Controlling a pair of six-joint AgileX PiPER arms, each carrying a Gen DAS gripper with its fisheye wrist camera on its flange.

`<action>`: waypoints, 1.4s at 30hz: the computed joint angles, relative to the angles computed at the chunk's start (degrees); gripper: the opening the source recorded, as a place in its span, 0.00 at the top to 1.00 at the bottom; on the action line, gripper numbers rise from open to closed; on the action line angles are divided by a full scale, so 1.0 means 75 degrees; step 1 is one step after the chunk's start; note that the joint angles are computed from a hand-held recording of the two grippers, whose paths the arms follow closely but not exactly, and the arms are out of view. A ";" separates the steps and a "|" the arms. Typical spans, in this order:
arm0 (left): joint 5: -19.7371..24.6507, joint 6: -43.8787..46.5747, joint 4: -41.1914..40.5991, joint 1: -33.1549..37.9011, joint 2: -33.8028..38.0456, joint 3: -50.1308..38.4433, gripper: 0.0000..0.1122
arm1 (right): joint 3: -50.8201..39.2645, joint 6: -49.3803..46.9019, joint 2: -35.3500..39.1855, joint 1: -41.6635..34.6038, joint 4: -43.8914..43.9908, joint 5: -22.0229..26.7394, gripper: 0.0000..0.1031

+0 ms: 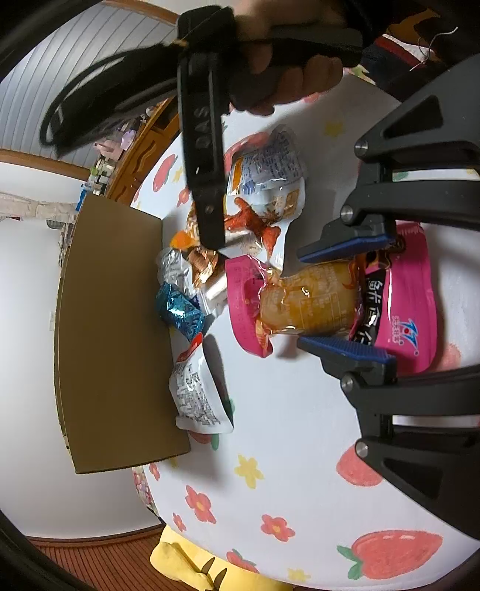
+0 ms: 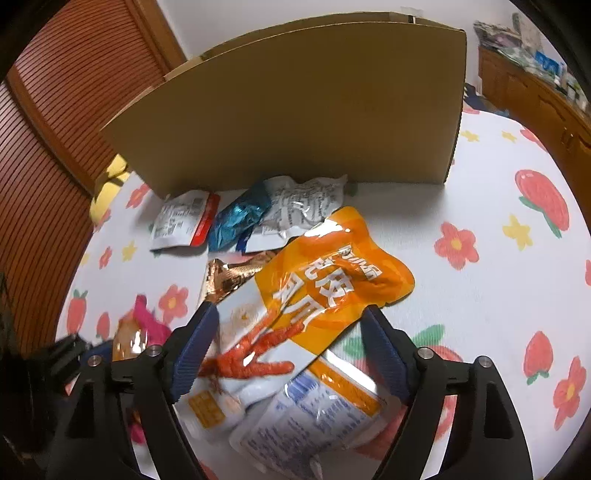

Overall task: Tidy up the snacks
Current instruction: 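Hold the egg pack in the left gripper while the right gripper grasps the orange chicken-feet packet, then lift both packets and carry them toward the cardboard box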

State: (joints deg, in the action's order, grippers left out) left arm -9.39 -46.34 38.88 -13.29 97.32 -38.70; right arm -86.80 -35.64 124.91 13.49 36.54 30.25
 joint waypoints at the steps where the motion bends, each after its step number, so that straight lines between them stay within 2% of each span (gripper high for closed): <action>1: -0.0016 -0.0037 0.0036 0.0006 -0.0003 0.0003 0.66 | -0.0032 0.0194 0.0021 0.0051 -0.0109 -0.0073 0.18; 6: -0.0193 -0.0651 0.0652 0.0136 -0.0008 0.0037 0.66 | -0.0013 0.1302 0.0082 0.0419 -0.1175 -0.0677 0.09; 10: -0.0256 -0.0620 0.0615 0.0179 -0.0018 0.0079 0.66 | 0.0283 0.2209 -0.0001 0.0786 -0.2383 -0.1244 0.08; 16: -0.0268 -0.0428 0.0374 0.0267 -0.0070 0.0165 0.66 | 0.0540 0.1523 -0.0121 0.0633 -0.1968 -0.1309 0.11; 22: -0.0267 -0.0298 0.0219 0.0294 -0.0068 0.0181 0.66 | 0.1067 0.0961 -0.0420 0.0532 -0.1768 -0.1517 0.18; 27: -0.0239 -0.0238 0.0137 0.0271 -0.0075 0.0179 0.66 | 0.1308 0.1281 -0.0474 0.0712 -0.2274 -0.1927 0.30; 28: -0.0242 -0.0236 0.0135 0.0274 -0.0079 0.0185 0.66 | 0.1384 0.1226 -0.0507 0.0714 -0.2251 -0.1996 0.35; 29: -0.0233 -0.0171 0.0062 0.0262 -0.0084 0.0185 0.66 | 0.1467 0.1172 -0.0553 0.0732 -0.2264 -0.2073 0.45; 32: -0.0195 0.0013 -0.0146 0.0220 -0.0081 0.0178 0.66 | 0.1558 0.1015 -0.0607 0.0722 -0.2188 -0.2105 0.48; 38: -0.0126 0.0383 -0.0588 0.0154 -0.0121 0.0174 0.66 | 0.1637 -0.0088 -0.0715 0.0567 -0.1087 -0.2047 0.55; 40: -0.0145 0.0550 -0.0769 0.0152 -0.0175 0.0197 0.66 | 0.1851 -0.0734 -0.0947 0.0473 -0.0448 -0.2153 0.66; 41: -0.0138 0.0599 -0.0830 0.0140 -0.0215 0.0212 0.66 | 0.1879 -0.0944 -0.1031 0.0442 -0.0254 -0.2104 0.80; 42: -0.0126 0.0640 -0.0875 0.0127 -0.0232 0.0207 0.66 | 0.1880 -0.1027 -0.1094 0.0411 -0.0201 -0.2066 0.85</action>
